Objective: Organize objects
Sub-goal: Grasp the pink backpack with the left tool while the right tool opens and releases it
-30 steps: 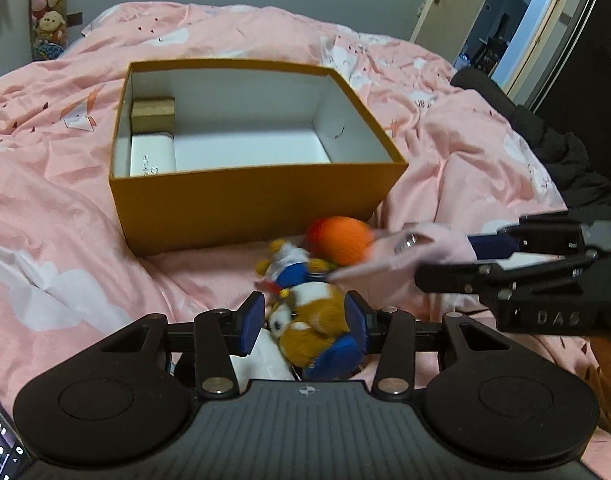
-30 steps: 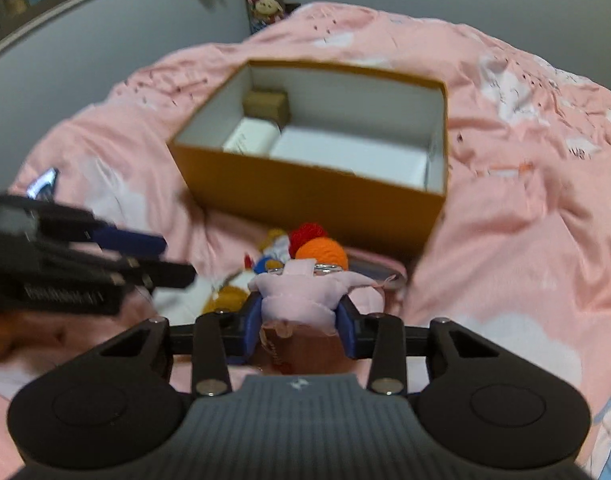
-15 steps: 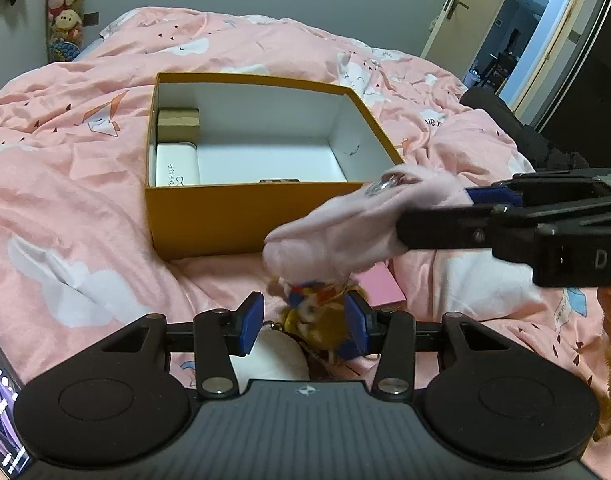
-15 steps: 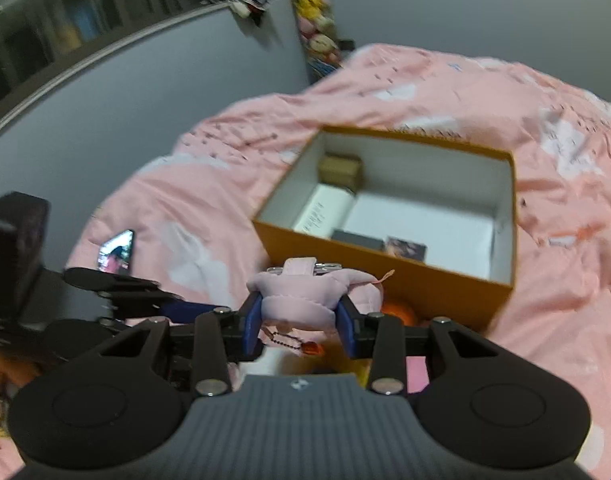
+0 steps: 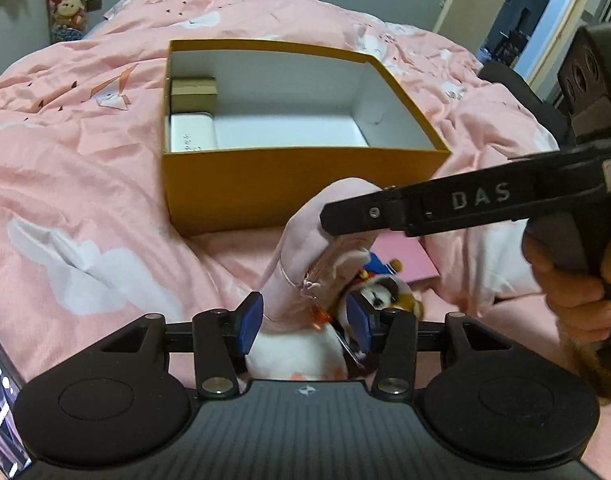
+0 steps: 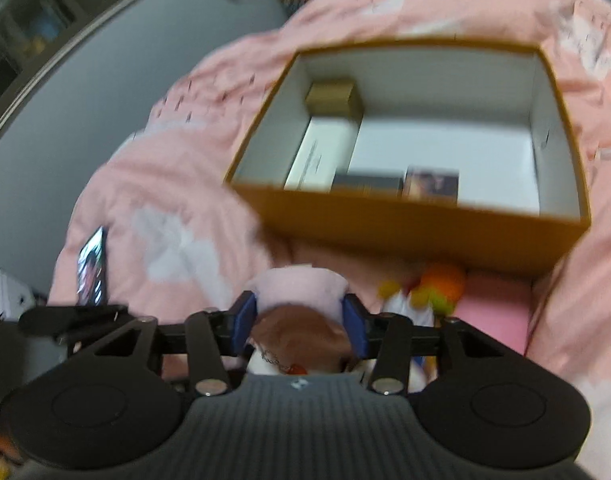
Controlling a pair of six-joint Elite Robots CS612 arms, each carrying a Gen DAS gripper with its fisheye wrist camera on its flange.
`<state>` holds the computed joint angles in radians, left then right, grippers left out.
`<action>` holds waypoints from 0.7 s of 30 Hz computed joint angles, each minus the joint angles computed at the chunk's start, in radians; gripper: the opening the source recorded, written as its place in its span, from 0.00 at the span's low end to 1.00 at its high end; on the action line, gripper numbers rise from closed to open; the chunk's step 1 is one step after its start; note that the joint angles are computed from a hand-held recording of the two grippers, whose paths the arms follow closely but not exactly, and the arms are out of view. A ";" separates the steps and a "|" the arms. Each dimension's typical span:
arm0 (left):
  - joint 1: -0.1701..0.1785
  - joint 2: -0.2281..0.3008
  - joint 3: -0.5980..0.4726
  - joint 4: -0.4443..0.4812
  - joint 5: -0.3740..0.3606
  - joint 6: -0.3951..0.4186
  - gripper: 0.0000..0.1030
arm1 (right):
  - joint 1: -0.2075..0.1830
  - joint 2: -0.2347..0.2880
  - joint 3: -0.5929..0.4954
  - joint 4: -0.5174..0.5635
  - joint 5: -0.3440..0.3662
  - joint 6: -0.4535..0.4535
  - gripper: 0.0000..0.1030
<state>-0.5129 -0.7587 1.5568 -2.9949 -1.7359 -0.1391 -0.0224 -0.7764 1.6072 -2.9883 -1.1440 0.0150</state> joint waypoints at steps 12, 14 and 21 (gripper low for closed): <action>0.007 0.066 -0.062 -0.094 -0.026 -0.057 0.59 | 0.000 0.035 0.029 -0.293 -0.075 0.028 0.71; 0.003 0.075 -0.075 -0.085 0.003 -0.083 0.59 | -0.006 0.028 0.046 -0.315 -0.099 0.046 0.71; 0.013 0.088 -0.094 -0.069 0.002 -0.175 0.61 | -0.036 0.018 0.058 -0.184 -0.245 0.100 0.63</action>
<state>-0.5001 -0.6704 1.4625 -3.0635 -1.7340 -0.3143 -0.0583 -0.7588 1.6649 -3.1719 -1.3893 0.1148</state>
